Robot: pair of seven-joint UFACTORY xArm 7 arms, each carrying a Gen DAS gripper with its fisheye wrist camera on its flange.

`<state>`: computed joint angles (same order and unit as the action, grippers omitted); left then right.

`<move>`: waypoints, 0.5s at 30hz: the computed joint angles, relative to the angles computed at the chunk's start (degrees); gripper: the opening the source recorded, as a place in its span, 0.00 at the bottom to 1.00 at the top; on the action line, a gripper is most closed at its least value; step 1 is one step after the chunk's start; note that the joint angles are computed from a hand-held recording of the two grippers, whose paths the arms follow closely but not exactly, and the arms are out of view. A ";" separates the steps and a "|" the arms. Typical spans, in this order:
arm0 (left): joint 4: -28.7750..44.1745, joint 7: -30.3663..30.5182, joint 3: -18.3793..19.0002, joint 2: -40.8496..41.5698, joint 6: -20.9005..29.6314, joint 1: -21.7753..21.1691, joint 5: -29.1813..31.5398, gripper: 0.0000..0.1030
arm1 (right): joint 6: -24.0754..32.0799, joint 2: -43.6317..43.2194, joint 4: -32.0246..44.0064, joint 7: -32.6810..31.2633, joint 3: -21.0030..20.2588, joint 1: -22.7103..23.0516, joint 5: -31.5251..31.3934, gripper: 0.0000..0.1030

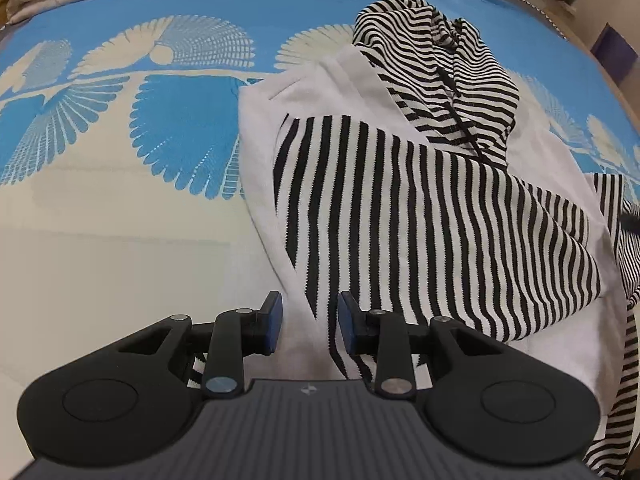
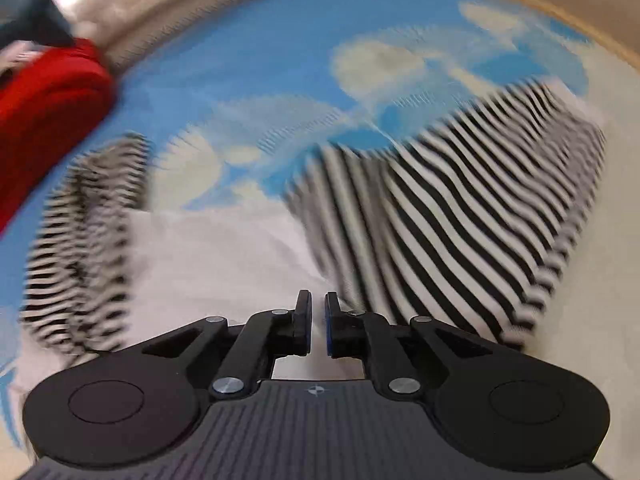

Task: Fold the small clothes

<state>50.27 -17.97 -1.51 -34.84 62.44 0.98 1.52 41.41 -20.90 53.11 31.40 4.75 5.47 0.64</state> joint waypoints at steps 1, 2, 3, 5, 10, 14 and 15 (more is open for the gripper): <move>-0.24 0.35 0.20 -0.15 -0.17 -0.16 -0.17 0.33 | -1.90 -0.74 -0.36 -4.44 -1.48 2.12 2.91 0.07; -0.45 0.47 0.25 -0.22 -0.31 -0.29 -0.39 0.33 | -2.42 -1.41 -0.88 -8.94 -3.36 4.39 7.00 0.11; -0.92 0.48 0.33 -0.30 -0.52 -0.42 -0.73 0.33 | -1.04 -1.36 -0.59 -13.00 -5.24 6.37 11.34 0.14; -1.67 0.43 0.15 0.20 0.70 -0.46 -0.76 0.33 | 8.55 0.92 1.98 -17.53 -7.49 7.59 16.58 0.28; -0.90 0.07 -0.99 0.94 2.00 -0.71 0.59 0.34 | 14.09 0.41 2.04 -17.51 -4.56 3.14 13.29 0.31; -0.75 0.00 -0.55 0.51 -1.05 -2.22 -1.99 0.35 | 13.59 -1.43 1.28 -20.82 -4.78 2.42 13.22 0.43; -0.52 -0.28 -0.87 1.47 0.65 -2.41 -2.18 0.34 | 16.39 -0.43 2.03 -20.81 -5.32 1.88 13.38 0.43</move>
<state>49.75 -18.25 -2.38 -33.38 63.09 -1.43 -0.66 57.80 -21.33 55.14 10.58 -0.57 7.34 14.02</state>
